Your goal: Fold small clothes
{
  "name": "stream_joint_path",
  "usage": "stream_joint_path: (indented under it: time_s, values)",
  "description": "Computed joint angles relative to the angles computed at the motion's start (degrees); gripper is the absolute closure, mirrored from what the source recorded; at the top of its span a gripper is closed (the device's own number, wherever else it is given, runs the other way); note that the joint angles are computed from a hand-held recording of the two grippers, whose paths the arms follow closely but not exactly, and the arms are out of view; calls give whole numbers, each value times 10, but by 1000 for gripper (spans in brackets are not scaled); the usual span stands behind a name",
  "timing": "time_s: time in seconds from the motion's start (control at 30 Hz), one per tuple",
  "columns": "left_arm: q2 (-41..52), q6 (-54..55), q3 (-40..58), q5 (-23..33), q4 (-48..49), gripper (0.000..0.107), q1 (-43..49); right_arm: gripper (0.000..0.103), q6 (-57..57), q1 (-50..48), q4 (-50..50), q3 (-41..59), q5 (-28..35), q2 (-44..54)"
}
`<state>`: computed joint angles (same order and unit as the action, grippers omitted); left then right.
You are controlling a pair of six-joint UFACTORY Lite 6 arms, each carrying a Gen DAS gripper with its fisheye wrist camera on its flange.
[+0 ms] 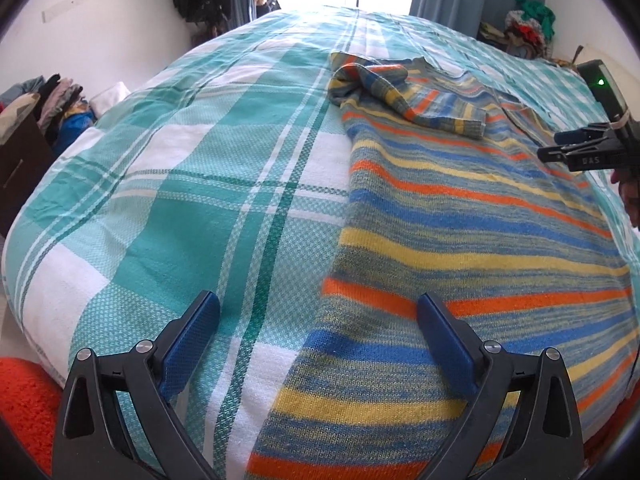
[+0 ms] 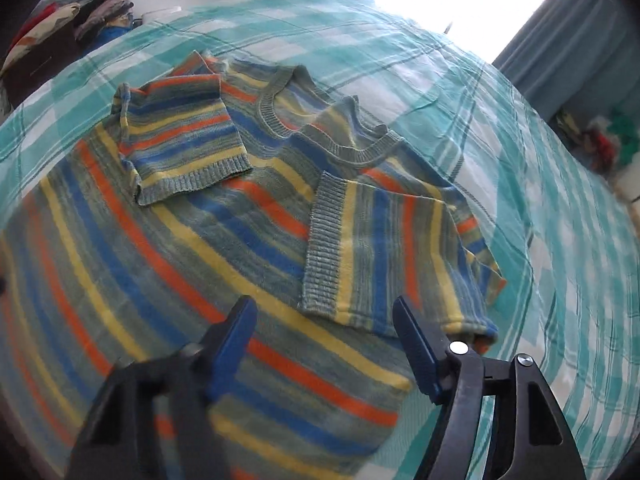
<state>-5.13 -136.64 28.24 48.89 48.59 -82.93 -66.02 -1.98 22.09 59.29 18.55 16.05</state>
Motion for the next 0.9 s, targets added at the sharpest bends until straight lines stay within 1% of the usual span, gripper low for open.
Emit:
stream_joint_path:
  time_s: [0.03,0.07,0.1,0.13,0.17,0.23,0.3,0.37,0.43,0.47,0.57,0.63,0.67,0.7,0.73,0.8,0.87,0.9]
  values:
    - [0,1,-1,-1,0,8,0,46,-20,-7,30,18,8,31]
    - [-1,3,-2,-1,1,7,1,65,-43,-23,71,39,28,51]
    - [-3,3,-4,-2,1,7,1,92,-68,-47,116,54,44,55]
    - [-7,3,-7,-3,1,7,1,96,-99,-82,170,71,69,53]
    - [-9,4,-8,-4,0,7,2,96,-129,-127,223,95,107,52]
    - [-10,7,-7,-6,0,7,4,96,-120,-225,266,165,166,74]
    - [-8,5,-6,-5,0,7,5,96,-50,-324,258,267,213,136]
    - [-2,2,-2,-3,1,7,4,96,24,-394,220,377,241,217]
    - [2,-1,0,-2,2,7,5,96,83,-441,177,474,265,299]
    - [5,-4,1,-1,2,6,4,96,106,-463,172,514,288,336]
    - [10,-10,2,2,3,6,1,96,155,-513,198,620,370,432]
    - [12,-14,3,5,3,6,-3,96,161,-535,242,659,419,472]
    - [13,-16,3,7,3,6,-5,94,172,-542,256,685,445,494]
    - [14,-18,4,8,2,6,-7,89,186,-546,269,705,465,512]
    - [14,-18,4,8,2,6,-7,87,195,-549,279,714,481,522]
    - [15,-18,4,8,3,6,-7,69,206,-552,299,739,511,546]
    - [16,-18,4,7,3,6,-7,68,202,-545,289,730,505,543]
    - [16,-17,4,7,3,6,-7,84,198,-540,270,705,485,524]
